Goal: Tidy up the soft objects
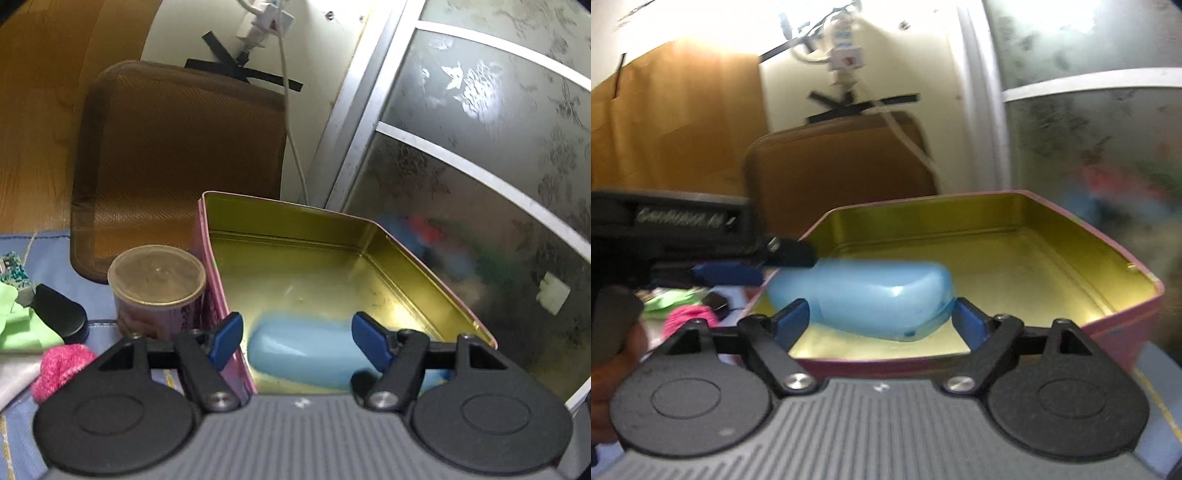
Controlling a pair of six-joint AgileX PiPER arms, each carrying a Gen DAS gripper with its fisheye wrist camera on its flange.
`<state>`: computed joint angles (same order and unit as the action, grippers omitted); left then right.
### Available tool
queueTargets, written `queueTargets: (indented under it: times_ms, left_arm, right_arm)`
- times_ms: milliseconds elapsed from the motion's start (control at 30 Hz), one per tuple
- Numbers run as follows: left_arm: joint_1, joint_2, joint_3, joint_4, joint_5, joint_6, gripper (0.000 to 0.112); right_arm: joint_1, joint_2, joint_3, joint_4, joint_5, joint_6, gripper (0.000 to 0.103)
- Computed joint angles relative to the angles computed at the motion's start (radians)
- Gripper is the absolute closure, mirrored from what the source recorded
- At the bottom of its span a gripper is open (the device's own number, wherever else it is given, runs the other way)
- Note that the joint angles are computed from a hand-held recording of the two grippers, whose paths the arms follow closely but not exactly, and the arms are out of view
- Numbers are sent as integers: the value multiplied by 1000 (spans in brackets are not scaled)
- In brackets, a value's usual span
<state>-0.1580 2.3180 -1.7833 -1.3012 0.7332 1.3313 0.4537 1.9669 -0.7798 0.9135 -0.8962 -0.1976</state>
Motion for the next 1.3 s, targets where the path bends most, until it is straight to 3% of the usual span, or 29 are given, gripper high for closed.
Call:
queueTargets:
  times_ms: [200,300,367,500,667,733,767,800,867,1000,1133,1200,1233,1267,1300]
  left_arm:
    - [116,-90,178,-163,54,249,44]
    - [211,-123,269,-234,47,355,43]
    - [262,-132,315,-272,5,426,43]
    - [361,-105,339,-277,-60,469,44]
    - [431,-43,311,-273,-64,449,44]
    - [436,-17,268,-207,-61,352,46]
    - [448,-8,249,-187,-34,313,46]
    - [461,-9,246,-184,-3,293,46]
    - [490,-1,225,-150,66,236,46]
    - [525,26,151,-78,217,91,46]
    - [525,6,171,-68,272,108,46]
    - [520,-9,196,-69,275,142,45]
    - [514,-19,213,-75,261,163,46]
    - [509,-23,220,-74,256,174,46]
    - [506,-25,225,-72,253,182,46]
  right_arm:
    - [27,3,22,-59,-85,84,19]
    - [43,14,-6,-142,-79,89,40]
    - [61,33,-62,-189,-28,47,55]
    - [92,107,-246,-227,145,-105,59]
    - [93,232,-536,37,353,-468,57]
    - [87,271,-617,149,396,-585,58]
    - [81,276,-629,152,429,-586,76]
    - [69,266,-628,125,473,-547,80]
    - [97,231,-564,31,460,-438,96]
    - [158,169,-444,-203,465,-243,96]
    - [209,142,-361,-435,490,-76,87]
    - [220,121,-307,-510,446,8,74]
    - [226,111,-283,-487,414,3,57]
    - [231,108,-270,-449,381,-19,47]
    - [231,111,-277,-404,369,-52,46]
